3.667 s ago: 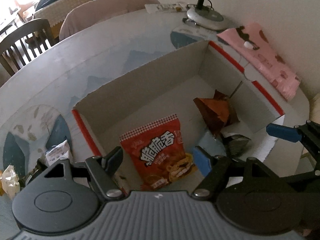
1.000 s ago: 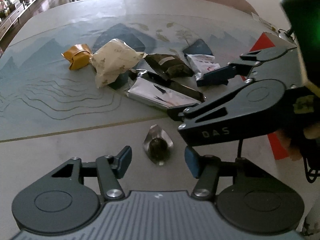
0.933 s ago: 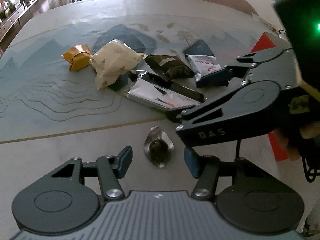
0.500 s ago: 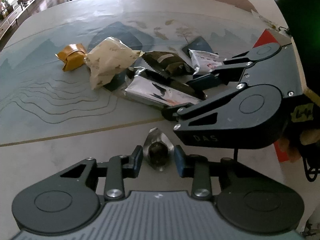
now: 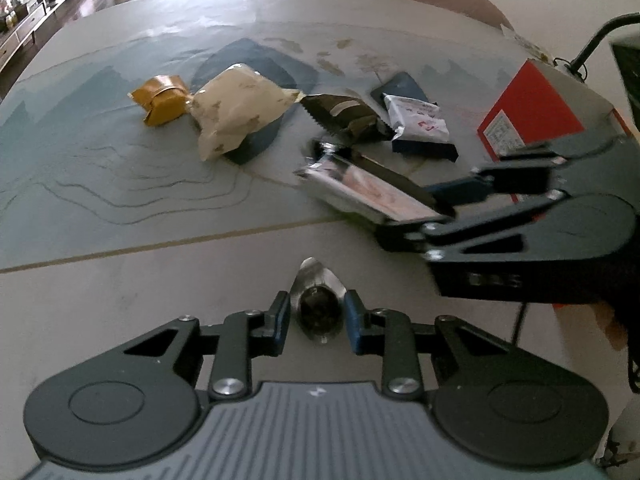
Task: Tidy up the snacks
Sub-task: 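Carry the black candy and white bar with both tools over the red box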
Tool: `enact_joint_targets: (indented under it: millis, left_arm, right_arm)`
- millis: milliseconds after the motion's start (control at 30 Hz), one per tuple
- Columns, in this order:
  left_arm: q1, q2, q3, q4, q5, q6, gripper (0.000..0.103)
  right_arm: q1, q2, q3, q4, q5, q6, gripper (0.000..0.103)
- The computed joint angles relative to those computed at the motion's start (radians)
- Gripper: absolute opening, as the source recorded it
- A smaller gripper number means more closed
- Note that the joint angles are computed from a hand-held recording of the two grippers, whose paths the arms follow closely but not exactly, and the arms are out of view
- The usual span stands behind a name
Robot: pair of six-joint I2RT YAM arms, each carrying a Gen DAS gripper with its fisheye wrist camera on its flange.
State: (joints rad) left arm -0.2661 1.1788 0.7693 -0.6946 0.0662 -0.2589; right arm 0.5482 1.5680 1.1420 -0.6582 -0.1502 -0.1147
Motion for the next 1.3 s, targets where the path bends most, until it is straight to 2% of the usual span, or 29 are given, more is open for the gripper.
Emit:
enact_joint_targets:
  millis: [500,867,1067,1300]
  left_arm:
    - [0.014,-0.141,-0.003,-0.120,0.040,0.004,0.028]
    - [-0.091,-0.154,0.178,-0.248,0.030,-0.037,0.028]
    - [-0.183,-0.098,0.290,-0.242,0.006,-0.059,0.028]
    - [-0.301,0.022,0.421,-0.205,-0.035,-0.070,0.028]
  right_arm:
    - [0.047,-0.298,-0.141,-0.094,0.064,0.185,0.041]
    - [0.051,-0.500,-0.117,-0.232,0.175,0.270,0.041]
    - [-0.036,-0.574,-0.095,-0.277,0.187,0.262,0.041]
    - [-0.230,-0.626,-0.088,-0.291,0.138,0.193,0.041]
